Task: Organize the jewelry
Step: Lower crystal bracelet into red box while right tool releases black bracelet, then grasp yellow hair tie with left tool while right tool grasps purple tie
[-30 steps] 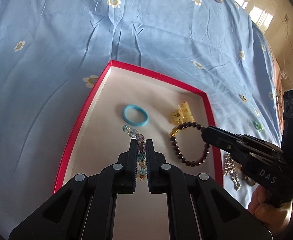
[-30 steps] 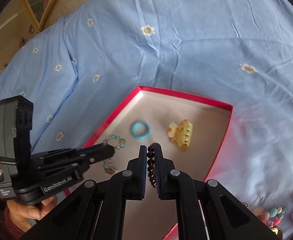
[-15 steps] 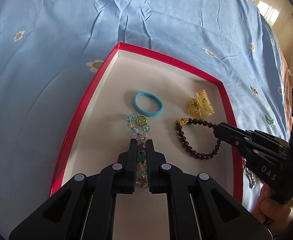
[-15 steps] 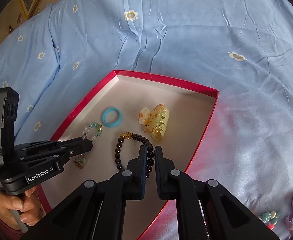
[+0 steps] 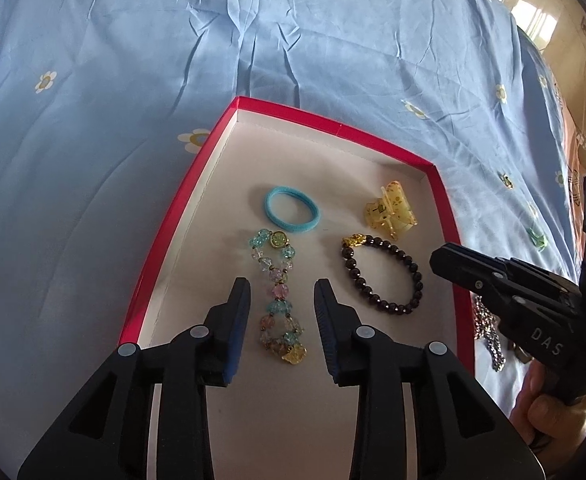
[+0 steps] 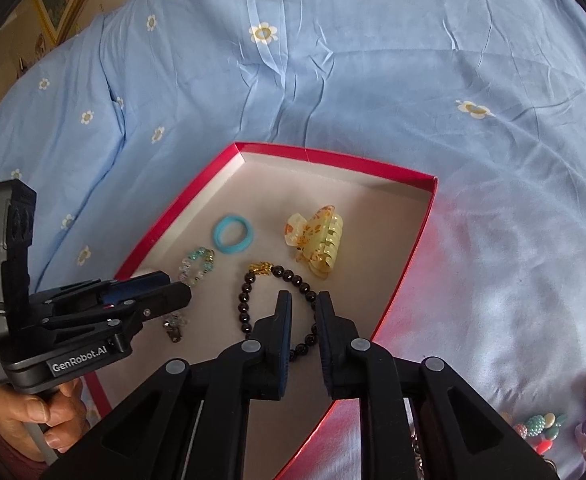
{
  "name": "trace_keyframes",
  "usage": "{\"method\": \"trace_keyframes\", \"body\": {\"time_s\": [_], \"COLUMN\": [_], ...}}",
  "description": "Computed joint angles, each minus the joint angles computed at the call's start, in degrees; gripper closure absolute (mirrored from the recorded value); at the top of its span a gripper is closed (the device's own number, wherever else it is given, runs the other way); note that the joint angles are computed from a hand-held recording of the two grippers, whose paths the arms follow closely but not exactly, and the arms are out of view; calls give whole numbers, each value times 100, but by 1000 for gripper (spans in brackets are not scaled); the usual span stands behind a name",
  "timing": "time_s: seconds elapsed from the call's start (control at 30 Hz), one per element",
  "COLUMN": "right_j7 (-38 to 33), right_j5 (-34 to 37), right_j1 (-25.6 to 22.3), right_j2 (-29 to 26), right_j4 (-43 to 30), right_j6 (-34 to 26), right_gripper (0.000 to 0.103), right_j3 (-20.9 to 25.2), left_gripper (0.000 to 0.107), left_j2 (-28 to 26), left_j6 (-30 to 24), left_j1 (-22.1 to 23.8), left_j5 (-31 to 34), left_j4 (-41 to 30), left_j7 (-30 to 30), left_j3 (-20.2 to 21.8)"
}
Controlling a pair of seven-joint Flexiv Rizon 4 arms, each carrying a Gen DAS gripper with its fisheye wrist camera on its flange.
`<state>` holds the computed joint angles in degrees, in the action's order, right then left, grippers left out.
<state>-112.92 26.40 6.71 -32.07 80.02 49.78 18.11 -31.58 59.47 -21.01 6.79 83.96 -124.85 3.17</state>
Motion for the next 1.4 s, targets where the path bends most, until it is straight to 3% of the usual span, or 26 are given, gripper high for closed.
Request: {"method": "trace_keyframes", "body": {"time_s": [0.13, 0.73, 0.97, 1.4], "right_j7": [-168, -150, -31, -62], "right_j5": [287, 884, 949, 1107], "right_j1": [-194, -781, -985, -1248], "right_j2": [244, 1166, 1345, 1364], "right_j4": [153, 1200, 1532, 1670], "right_j6": [68, 505, 642, 686], "right_gripper": [72, 67, 60, 59], "right_j3": [91, -445, -608, -719], "left_gripper": [67, 64, 62, 62], "left_j2": [133, 173, 14, -536], "left_j6": [108, 381, 280, -75], "left_j1": [-64, -327, -476, -716], "left_j5": [50, -192, -280, -495], "left_j4": [112, 129, -108, -1015], "left_j7": [-99, 224, 453, 1199], "left_j3": [9, -337, -410, -609]}}
